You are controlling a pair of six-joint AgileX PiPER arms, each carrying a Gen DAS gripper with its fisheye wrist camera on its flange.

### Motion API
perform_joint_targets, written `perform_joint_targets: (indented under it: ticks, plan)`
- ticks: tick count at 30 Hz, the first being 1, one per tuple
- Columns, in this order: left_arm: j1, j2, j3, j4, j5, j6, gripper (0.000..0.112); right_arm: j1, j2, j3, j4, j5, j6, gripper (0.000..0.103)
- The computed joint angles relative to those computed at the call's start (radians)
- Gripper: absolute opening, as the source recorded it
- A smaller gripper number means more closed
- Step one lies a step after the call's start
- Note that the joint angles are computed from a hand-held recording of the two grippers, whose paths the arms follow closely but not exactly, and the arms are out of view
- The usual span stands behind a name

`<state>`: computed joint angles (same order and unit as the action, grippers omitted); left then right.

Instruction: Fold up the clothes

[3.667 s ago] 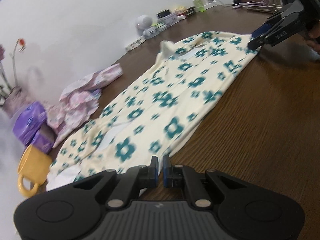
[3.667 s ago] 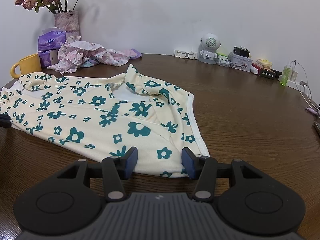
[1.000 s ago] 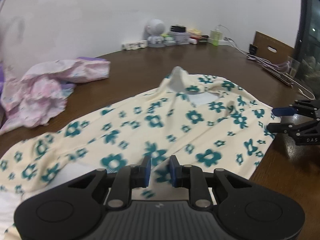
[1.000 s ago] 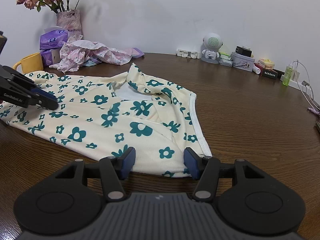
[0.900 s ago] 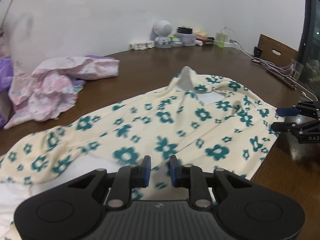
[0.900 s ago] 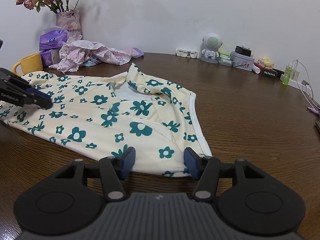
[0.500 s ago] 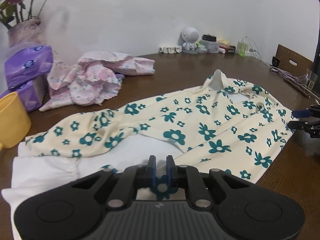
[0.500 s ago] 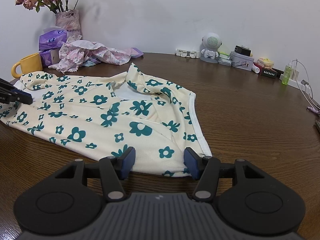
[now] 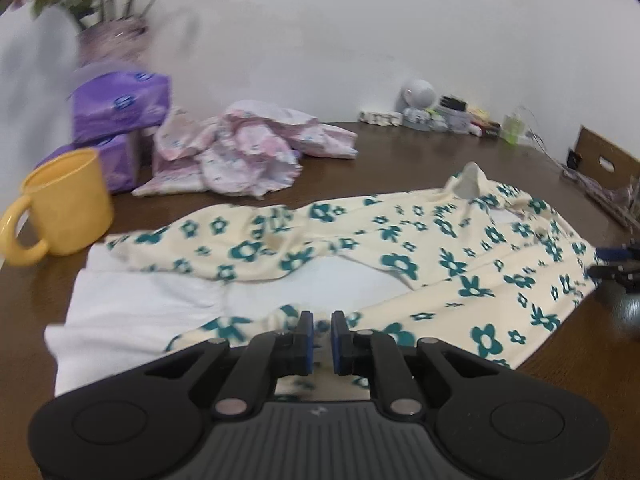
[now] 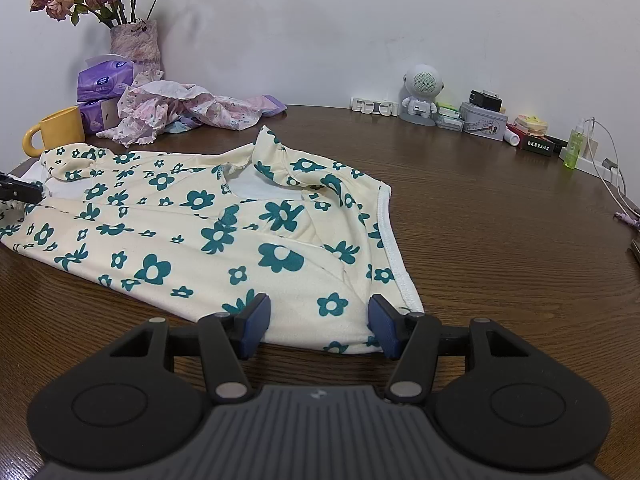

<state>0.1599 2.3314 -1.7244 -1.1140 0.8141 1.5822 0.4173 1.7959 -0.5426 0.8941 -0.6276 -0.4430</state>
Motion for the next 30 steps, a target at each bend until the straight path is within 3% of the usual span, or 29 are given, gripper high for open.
perform_joint_targets:
  ticks: [2,13,16,25,30]
  plan:
    - [0.021,0.018,-0.028,-0.006,0.029,-0.034,0.01,0.0,0.0,0.0,0.0,0.0,0.0,0.055]
    - [0.093,0.037,-0.03,-0.055,-0.049,-0.074,0.009,-0.003,0.0,0.001,-0.007,0.002,0.006,0.055]
    - [0.12,0.055,-0.055,-0.057,-0.032,-0.095,0.008,-0.003,-0.002,0.002,-0.006,0.002,0.007,0.056]
    - [0.153,0.074,-0.076,-0.084,-0.025,-0.087,0.006,-0.003,-0.001,0.001,-0.005,0.003,0.006,0.056]
    - [0.181,0.003,0.025,-0.194,-0.021,0.01,0.011,-0.005,-0.001,0.0,-0.005,0.004,0.007,0.057]
